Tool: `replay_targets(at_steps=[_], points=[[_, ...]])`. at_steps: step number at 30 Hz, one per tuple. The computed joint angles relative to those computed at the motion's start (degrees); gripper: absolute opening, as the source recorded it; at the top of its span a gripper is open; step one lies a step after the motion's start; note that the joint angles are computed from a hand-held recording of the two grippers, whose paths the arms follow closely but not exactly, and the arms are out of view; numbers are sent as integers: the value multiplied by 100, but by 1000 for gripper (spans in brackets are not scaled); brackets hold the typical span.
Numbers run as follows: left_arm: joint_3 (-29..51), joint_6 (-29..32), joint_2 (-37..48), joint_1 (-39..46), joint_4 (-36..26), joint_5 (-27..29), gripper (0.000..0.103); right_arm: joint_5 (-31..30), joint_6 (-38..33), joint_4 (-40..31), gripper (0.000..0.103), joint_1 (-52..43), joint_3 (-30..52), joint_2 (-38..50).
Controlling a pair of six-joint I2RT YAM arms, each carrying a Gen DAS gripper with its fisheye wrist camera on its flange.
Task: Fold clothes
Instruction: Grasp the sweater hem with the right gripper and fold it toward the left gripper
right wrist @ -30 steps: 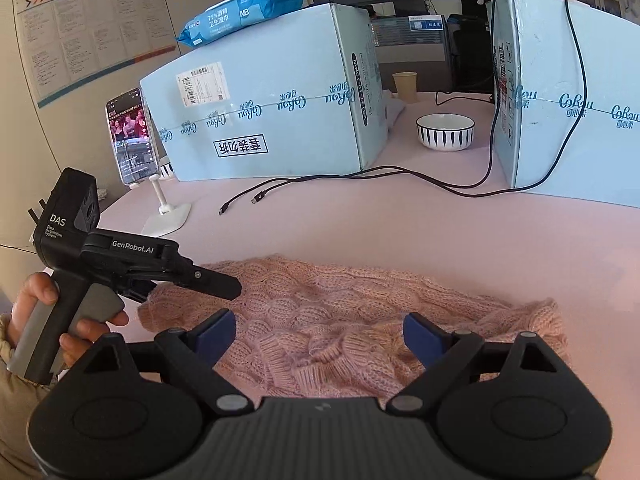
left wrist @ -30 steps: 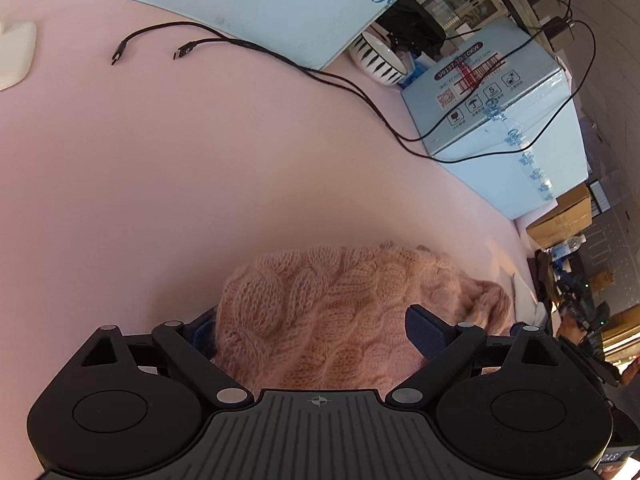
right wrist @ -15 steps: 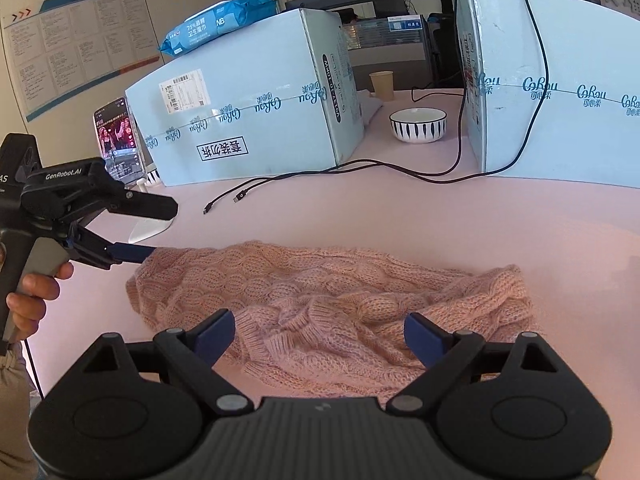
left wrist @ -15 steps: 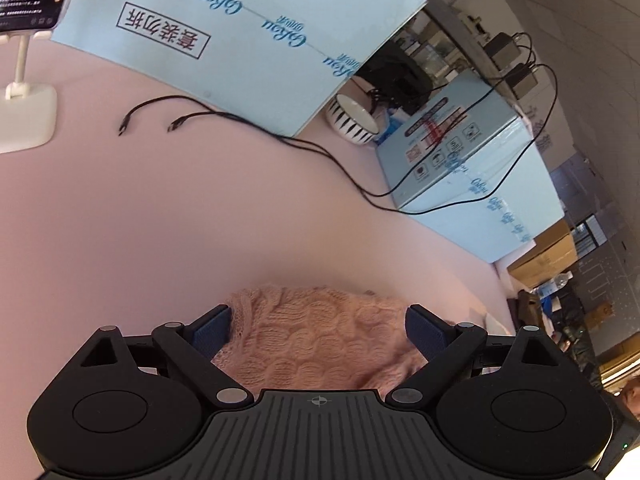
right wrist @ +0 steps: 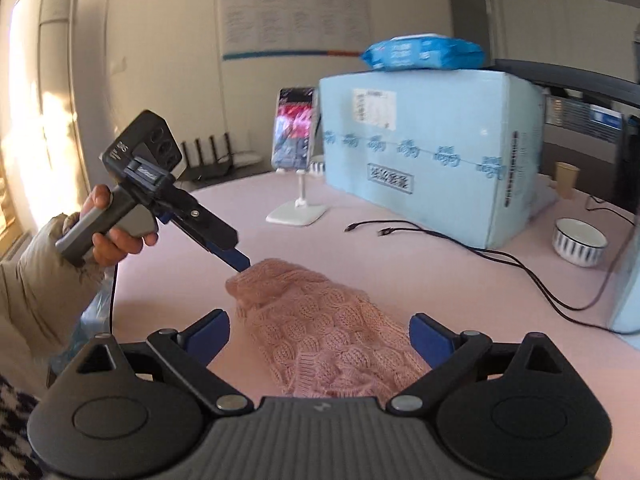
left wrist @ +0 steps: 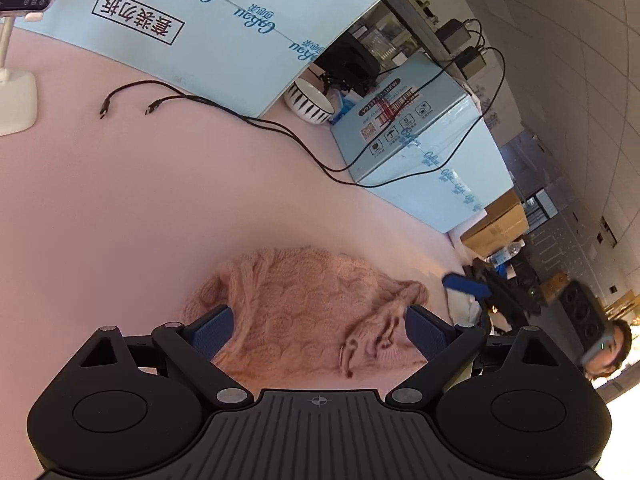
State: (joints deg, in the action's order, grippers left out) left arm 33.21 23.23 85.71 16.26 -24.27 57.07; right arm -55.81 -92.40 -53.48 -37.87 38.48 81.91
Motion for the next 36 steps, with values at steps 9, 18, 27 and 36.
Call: replay_targets(at_steps=[9,18,27,36], points=[[359,2374,1325,641,-1594,749,95,1810,3132,1764,69,2958,1276,1705],[536,2503,2258,680,-1284,918,95,1713,1405,309,27,2472,1056,799],[306,1744,2185,192,-365,843,95,1882,1568,-500,25,2429,1484,1892],[105,1541,2128,119,-192,869,95,1459,3270,31,37,2371,1798,2569]])
